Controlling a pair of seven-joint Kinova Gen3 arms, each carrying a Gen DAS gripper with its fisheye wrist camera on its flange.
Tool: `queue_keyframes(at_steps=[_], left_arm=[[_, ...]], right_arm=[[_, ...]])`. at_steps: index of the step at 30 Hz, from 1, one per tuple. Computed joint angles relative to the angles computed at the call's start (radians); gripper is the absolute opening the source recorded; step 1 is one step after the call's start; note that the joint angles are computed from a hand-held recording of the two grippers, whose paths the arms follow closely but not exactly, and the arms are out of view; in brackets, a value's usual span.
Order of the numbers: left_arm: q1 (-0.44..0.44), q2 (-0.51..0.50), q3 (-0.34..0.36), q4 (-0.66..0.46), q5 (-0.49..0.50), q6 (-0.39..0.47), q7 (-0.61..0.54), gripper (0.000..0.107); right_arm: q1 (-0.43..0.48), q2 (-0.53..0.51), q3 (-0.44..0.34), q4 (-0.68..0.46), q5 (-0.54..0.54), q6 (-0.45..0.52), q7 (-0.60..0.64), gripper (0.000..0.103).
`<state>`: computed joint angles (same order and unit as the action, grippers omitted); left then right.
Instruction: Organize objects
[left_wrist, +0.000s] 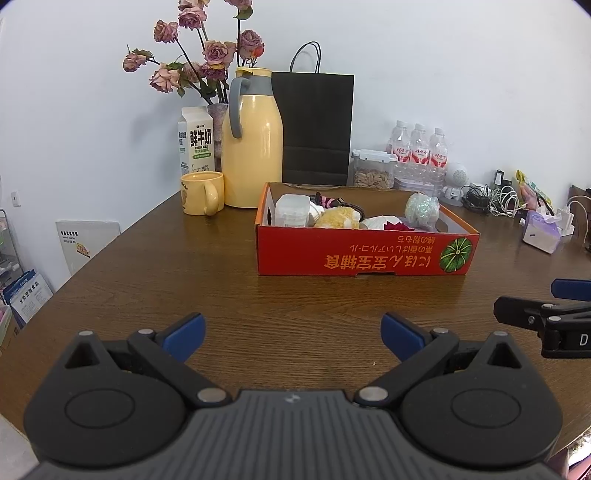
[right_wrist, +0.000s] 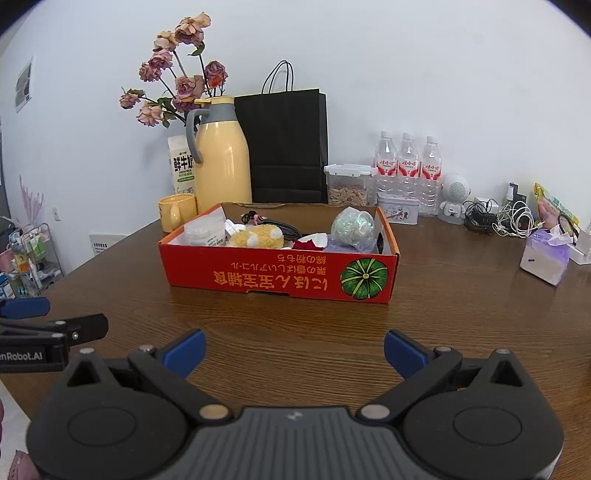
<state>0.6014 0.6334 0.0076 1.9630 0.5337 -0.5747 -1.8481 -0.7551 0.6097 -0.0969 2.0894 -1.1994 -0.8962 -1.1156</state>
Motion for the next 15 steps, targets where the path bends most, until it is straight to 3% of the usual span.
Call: queue_keyframes(at_steps=[15], left_arm=[[0.000, -0.002, -0.001, 0.000, 0.000, 0.010, 0.000, 0.103]], right_arm=[[0.002, 0.002, 0.001, -0.002, 0.000, 0.000, -0.001, 0.103]])
